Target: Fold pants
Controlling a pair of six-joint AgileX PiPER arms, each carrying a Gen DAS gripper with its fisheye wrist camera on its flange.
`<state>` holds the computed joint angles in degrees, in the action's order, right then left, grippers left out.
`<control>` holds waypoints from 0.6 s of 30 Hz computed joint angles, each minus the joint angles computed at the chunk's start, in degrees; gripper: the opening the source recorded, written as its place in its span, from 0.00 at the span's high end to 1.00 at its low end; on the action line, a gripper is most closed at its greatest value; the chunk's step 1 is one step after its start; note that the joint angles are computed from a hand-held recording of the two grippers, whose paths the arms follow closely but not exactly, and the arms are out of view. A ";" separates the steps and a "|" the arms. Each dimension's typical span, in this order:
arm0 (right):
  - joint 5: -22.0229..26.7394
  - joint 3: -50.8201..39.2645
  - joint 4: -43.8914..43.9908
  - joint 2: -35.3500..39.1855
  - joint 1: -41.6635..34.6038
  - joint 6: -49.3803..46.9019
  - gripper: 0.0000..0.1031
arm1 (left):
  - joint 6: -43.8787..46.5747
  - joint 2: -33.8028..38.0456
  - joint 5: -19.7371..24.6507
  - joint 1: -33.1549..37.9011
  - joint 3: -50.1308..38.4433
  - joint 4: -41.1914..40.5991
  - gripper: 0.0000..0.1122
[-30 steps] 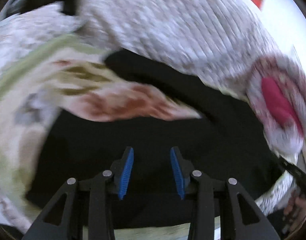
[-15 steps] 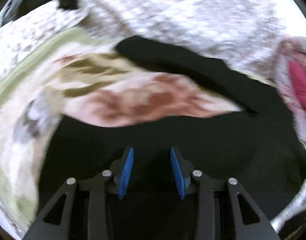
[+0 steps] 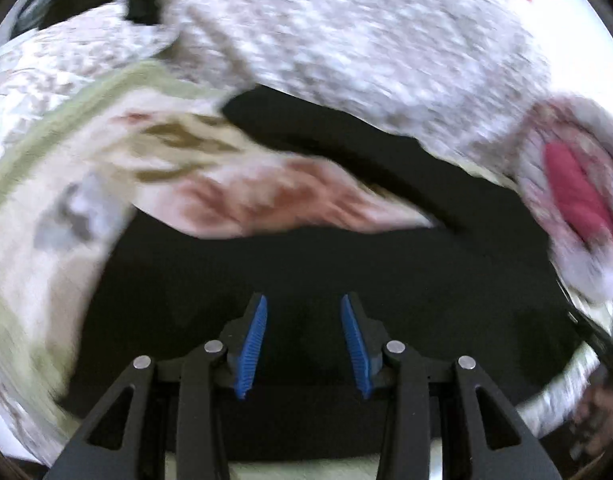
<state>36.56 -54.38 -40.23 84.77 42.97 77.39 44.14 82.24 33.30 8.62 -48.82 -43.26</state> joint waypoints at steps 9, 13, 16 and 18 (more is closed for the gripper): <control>-5.66 -4.05 9.69 5.38 12.05 -24.03 0.57 | 5.47 -7.00 1.40 1.21 8.96 -2.56 0.62; -2.20 -7.12 6.22 10.04 15.29 -27.72 0.57 | 4.17 -6.75 1.60 2.57 8.67 -1.55 0.61; -1.42 -7.34 3.54 10.37 15.70 -26.09 0.61 | 4.91 -6.78 2.29 4.80 8.66 -2.46 0.61; -1.28 -7.61 2.83 10.77 16.34 -26.07 0.81 | 4.30 -6.99 2.37 5.63 8.49 -2.24 0.61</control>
